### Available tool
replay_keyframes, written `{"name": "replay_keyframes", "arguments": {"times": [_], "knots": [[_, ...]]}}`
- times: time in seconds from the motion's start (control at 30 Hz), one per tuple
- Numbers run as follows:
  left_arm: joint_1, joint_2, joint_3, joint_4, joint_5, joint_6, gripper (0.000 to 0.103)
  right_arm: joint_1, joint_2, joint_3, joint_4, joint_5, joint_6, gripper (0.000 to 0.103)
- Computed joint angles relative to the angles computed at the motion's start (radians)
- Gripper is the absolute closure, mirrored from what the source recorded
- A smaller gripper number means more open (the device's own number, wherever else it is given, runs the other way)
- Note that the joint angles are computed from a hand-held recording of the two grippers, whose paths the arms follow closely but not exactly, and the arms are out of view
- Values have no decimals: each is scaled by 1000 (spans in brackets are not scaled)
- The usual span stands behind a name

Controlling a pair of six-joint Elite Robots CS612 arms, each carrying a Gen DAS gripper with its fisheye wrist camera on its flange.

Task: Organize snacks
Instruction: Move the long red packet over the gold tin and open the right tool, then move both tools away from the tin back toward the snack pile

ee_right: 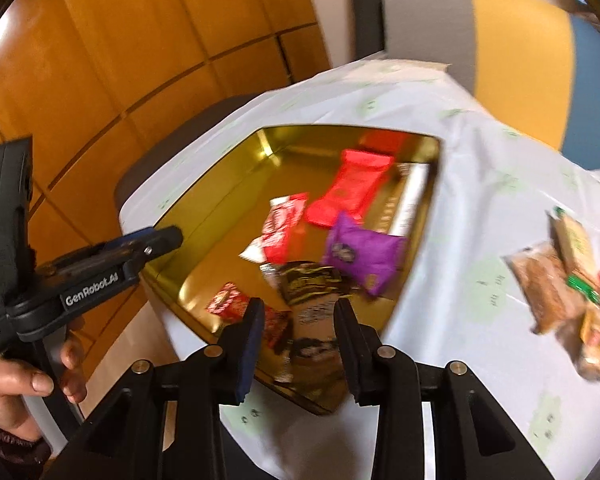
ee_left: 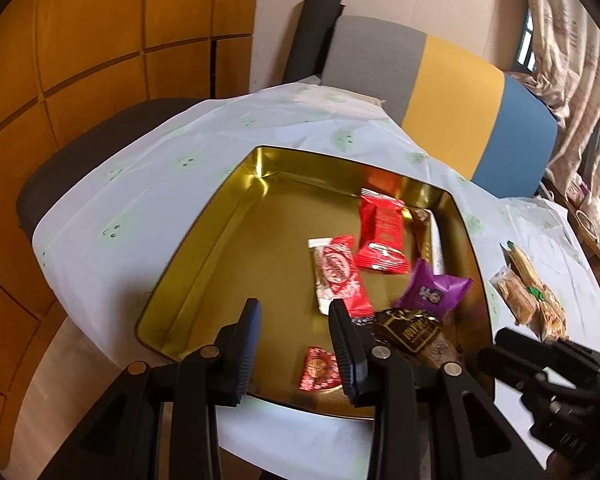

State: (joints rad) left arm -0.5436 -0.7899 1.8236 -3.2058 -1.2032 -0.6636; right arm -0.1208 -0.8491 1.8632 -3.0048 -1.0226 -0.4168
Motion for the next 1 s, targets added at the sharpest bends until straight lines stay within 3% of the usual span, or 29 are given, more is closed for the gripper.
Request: {"name": "replay_keyframes", "arguments": {"times": [0.3, 0.83, 1.0], "knots": [[-26, -3, -5, -7, 3, 63, 68, -55, -19, 61, -151, -54, 103, 56], [-58, 5, -42, -1, -25, 168, 68, -159, -6, 117, -237, -237, 280, 53], [-69, 10, -57, 2, -38, 208, 68, -186, -1, 127, -261, -299, 340, 45]]}}
